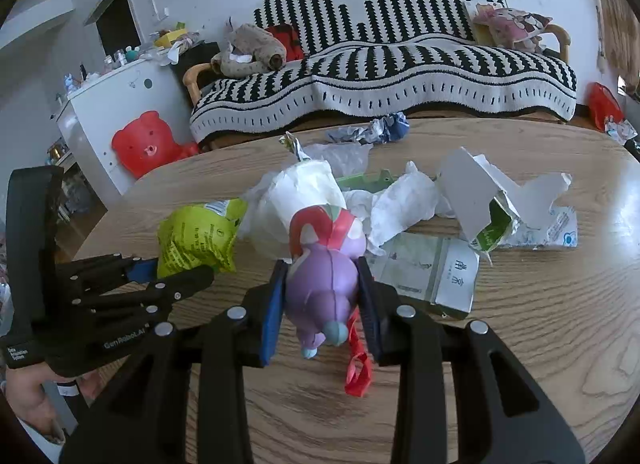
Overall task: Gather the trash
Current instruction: 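Carry both items to the black bin and open both tools over it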
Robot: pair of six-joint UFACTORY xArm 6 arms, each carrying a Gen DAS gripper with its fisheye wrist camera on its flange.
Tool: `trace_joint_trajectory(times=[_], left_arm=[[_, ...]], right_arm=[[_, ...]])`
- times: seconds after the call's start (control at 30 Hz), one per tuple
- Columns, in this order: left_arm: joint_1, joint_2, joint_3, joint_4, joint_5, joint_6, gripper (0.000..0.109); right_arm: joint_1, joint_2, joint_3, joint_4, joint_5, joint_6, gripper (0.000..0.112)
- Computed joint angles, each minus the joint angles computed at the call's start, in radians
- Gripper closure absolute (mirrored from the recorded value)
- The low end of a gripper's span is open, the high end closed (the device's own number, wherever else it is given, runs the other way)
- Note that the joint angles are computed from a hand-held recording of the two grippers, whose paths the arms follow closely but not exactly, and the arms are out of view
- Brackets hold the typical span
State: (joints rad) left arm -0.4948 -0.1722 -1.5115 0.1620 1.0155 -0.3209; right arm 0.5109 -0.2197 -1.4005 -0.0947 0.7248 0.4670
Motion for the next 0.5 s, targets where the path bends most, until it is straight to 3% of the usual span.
trace_joint_trajectory(times=[0.5], left_arm=[[-0.002, 0.008, -0.013, 0.009, 0.019, -0.005, 0.073]], right_arm=[[0.003, 0.008, -0.002, 0.010, 0.013, 0.003, 0.078]])
